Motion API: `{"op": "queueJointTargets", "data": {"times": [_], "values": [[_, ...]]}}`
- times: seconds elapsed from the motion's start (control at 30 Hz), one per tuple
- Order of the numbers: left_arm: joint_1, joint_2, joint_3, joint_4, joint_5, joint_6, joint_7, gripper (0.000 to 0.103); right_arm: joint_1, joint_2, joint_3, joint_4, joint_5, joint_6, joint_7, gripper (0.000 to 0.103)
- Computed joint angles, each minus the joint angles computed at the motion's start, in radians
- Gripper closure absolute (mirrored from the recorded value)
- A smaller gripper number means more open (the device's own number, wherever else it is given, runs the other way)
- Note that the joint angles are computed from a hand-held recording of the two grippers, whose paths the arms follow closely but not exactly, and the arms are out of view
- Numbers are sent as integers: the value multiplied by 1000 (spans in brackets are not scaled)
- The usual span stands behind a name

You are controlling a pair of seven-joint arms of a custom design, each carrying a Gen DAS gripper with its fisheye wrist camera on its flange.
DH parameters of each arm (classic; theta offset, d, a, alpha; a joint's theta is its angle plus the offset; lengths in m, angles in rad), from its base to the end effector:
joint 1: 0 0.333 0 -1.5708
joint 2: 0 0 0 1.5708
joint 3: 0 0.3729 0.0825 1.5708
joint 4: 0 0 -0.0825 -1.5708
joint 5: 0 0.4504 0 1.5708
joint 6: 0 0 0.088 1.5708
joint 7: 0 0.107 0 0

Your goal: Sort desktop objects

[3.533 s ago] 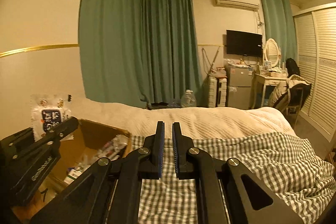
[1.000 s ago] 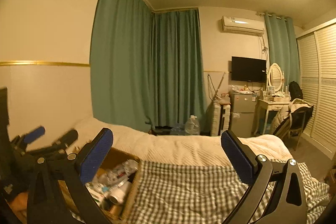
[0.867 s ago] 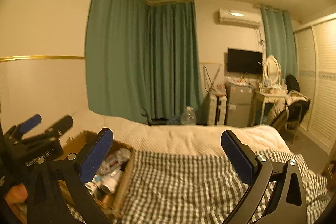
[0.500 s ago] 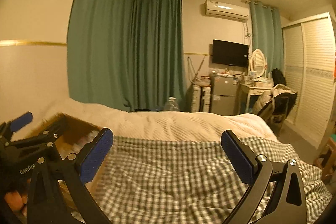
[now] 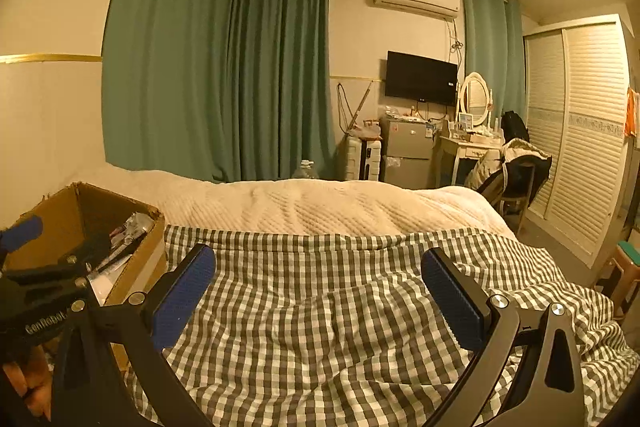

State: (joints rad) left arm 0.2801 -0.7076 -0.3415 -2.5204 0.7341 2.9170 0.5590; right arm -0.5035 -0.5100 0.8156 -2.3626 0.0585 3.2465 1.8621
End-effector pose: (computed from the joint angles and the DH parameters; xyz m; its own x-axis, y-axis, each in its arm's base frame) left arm 0.4197 -0.1016 0.6285 0.2669 -0.9636 -0.0127 -0.3674 -0.0895 -0.9257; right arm 0.4758 0.2289 0.6309 0.1299 -0.9910 0.0320 -0.2864 -0.0683 -0.9557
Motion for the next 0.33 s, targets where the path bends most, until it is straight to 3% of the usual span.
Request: {"op": "queueJointTargets", "data": {"times": [0.33], "values": [[6,-13,0,1,16,-1,-3,0,41,16,-35,-5,-13,-12,-13,0]]}}
